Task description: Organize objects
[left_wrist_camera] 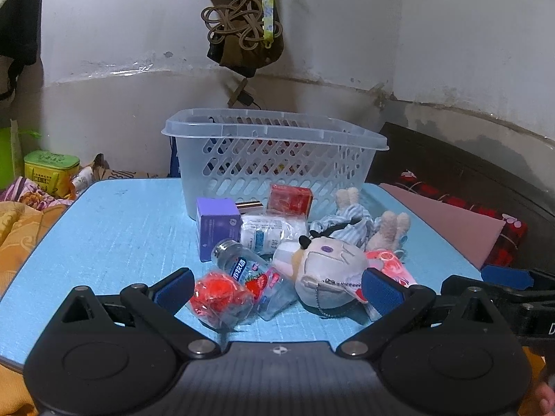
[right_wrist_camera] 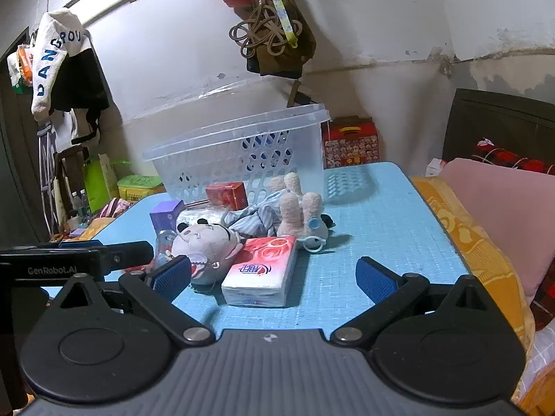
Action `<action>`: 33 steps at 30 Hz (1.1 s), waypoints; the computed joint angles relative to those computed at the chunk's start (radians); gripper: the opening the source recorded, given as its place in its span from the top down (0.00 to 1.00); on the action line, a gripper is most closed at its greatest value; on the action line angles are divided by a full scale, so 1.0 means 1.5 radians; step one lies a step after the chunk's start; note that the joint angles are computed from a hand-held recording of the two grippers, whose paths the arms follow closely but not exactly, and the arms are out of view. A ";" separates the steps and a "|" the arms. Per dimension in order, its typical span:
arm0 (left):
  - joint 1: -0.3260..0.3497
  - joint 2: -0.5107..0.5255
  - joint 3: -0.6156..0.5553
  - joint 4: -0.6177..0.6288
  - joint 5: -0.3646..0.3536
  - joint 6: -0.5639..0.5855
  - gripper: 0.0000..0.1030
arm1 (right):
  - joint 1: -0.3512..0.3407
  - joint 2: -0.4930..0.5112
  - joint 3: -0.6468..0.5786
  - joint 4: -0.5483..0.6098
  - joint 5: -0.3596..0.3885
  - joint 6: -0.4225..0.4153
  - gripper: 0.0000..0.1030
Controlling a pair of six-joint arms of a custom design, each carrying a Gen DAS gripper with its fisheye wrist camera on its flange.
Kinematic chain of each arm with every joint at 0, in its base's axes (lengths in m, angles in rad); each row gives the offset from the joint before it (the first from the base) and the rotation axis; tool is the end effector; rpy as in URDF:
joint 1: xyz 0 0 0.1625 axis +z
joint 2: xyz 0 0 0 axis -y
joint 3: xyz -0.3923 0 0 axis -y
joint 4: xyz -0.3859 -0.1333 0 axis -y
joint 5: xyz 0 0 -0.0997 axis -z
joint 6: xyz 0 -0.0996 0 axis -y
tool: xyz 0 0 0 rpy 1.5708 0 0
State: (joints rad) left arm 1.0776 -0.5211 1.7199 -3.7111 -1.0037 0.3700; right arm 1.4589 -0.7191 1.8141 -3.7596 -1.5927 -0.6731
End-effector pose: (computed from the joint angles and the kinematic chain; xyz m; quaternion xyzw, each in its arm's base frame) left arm -0.1229 -0.6232 0.0295 0.2427 0.8303 -0.4500 0.2221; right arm 0.0626 -0.6170 0.1207 0.2311 -0.8223 0.4769 0.2075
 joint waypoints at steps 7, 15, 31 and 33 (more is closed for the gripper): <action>-0.004 0.002 -0.002 -0.008 0.006 0.008 0.00 | -0.002 -0.003 -0.001 0.003 0.008 0.000 0.00; 0.005 0.003 -0.008 -0.009 -0.002 0.003 0.00 | -0.004 0.004 -0.014 0.017 0.003 0.006 0.00; -0.001 0.005 -0.004 -0.091 0.027 0.011 0.00 | -0.007 0.016 -0.029 0.011 0.001 -0.015 0.00; -0.002 0.003 -0.002 -0.098 0.032 0.011 0.00 | -0.006 0.017 -0.030 0.013 0.002 -0.014 0.00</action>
